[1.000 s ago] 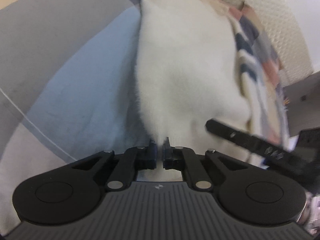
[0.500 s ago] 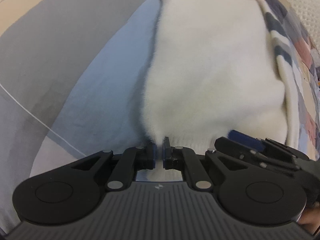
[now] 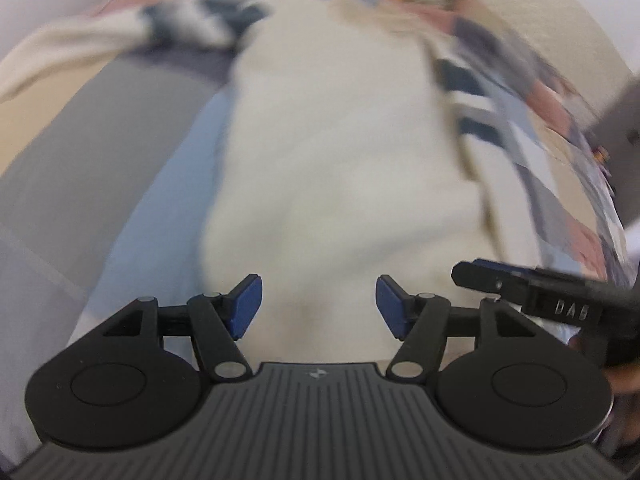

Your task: Fold large clothes

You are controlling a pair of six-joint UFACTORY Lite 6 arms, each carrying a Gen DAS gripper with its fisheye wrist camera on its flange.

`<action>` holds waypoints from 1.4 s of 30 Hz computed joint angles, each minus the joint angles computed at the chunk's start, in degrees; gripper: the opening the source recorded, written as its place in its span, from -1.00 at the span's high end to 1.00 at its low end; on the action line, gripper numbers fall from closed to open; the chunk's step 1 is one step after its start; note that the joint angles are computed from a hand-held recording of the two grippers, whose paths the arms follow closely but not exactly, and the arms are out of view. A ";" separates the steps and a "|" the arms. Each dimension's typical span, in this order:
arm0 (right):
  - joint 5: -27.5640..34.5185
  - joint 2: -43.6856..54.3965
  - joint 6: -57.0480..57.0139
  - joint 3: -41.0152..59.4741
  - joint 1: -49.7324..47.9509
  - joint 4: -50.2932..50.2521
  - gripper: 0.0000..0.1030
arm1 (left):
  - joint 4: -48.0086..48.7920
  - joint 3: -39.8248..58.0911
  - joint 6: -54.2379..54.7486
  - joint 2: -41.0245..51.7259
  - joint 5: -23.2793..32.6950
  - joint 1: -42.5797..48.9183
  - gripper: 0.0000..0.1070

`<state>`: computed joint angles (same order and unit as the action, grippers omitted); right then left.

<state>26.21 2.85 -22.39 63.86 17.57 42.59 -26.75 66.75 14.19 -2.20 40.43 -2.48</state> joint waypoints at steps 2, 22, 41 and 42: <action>3.63 -2.01 3.97 1.66 -2.80 -5.34 0.14 | 0.68 0.94 -1.85 0.16 -2.44 -5.01 -0.28; 16.20 8.17 36.46 7.59 -4.47 -42.55 -0.31 | -21.88 11.91 13.63 29.04 -16.47 -18.30 -0.21; 23.86 10.31 33.71 34.09 -17.24 -54.86 0.82 | -53.73 1.16 39.43 23.05 -17.18 -15.32 -0.21; 24.11 12.89 32.28 39.30 -20.11 -53.99 0.83 | -54.75 1.00 40.51 22.89 -17.22 -15.15 -0.21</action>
